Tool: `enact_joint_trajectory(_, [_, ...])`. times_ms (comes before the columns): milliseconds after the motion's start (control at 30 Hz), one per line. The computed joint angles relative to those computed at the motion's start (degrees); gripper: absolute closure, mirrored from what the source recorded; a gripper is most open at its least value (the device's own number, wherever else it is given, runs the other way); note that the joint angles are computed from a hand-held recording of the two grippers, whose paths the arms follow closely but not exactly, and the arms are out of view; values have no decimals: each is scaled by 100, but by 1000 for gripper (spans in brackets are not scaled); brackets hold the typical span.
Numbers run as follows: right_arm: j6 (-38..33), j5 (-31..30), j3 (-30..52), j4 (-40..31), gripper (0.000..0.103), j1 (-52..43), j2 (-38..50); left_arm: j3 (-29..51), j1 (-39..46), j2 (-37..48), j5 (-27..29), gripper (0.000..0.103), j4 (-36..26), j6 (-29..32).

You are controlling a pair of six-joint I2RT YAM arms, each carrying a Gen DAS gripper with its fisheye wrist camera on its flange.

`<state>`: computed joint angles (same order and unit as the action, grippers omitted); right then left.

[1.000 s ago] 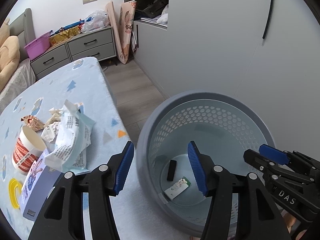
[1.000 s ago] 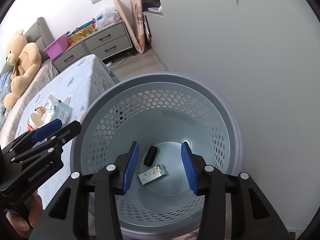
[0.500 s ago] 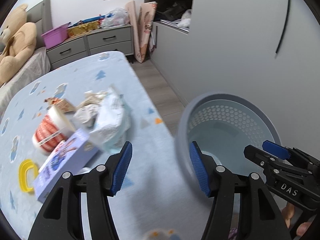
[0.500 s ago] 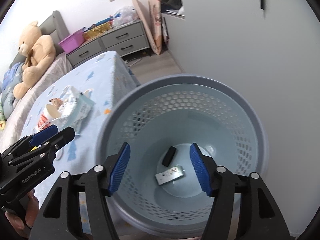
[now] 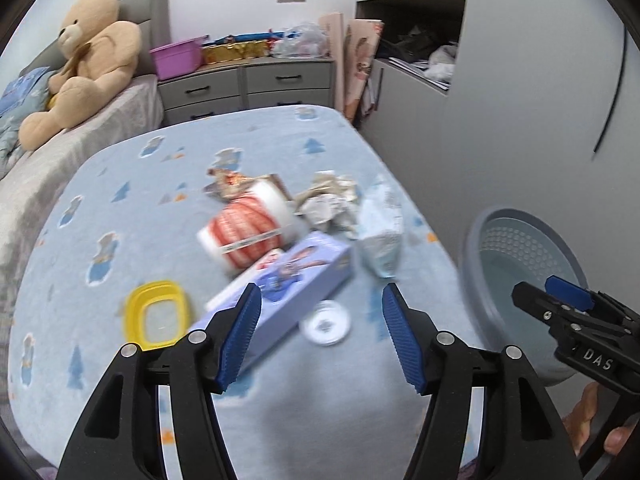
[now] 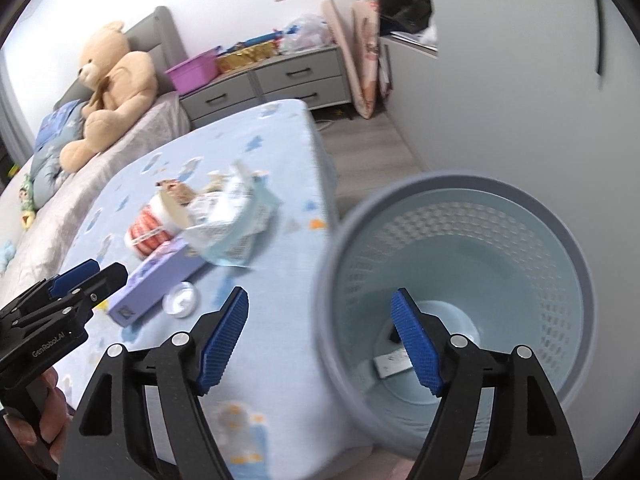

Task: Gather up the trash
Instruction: 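Move the right tool back to the white bottle cap on the table, then grasp the white bottle cap with the right tool while the left tool grasps the yellow lid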

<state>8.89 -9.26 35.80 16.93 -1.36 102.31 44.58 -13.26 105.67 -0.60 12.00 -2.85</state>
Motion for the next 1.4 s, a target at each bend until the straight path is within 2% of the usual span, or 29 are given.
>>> enact_joint_trajectory(267, [301,345,394,-52,30,1056,250,-310,1228,-152,163,42,116,464])
enact_joint_trajectory(567, [366,653,1057,-217,30,1798,1039,-185,2147,102,337,42,169,726])
enact_joint_trajectory(1000, [352,1094,1736,-278,30,2206,2001,34,2561,611,493,42,209,701])
enact_joint_trajectory(1400, [293,1378,2307,-613,40,2415,2477,247,2570,934,376,42,86,668])
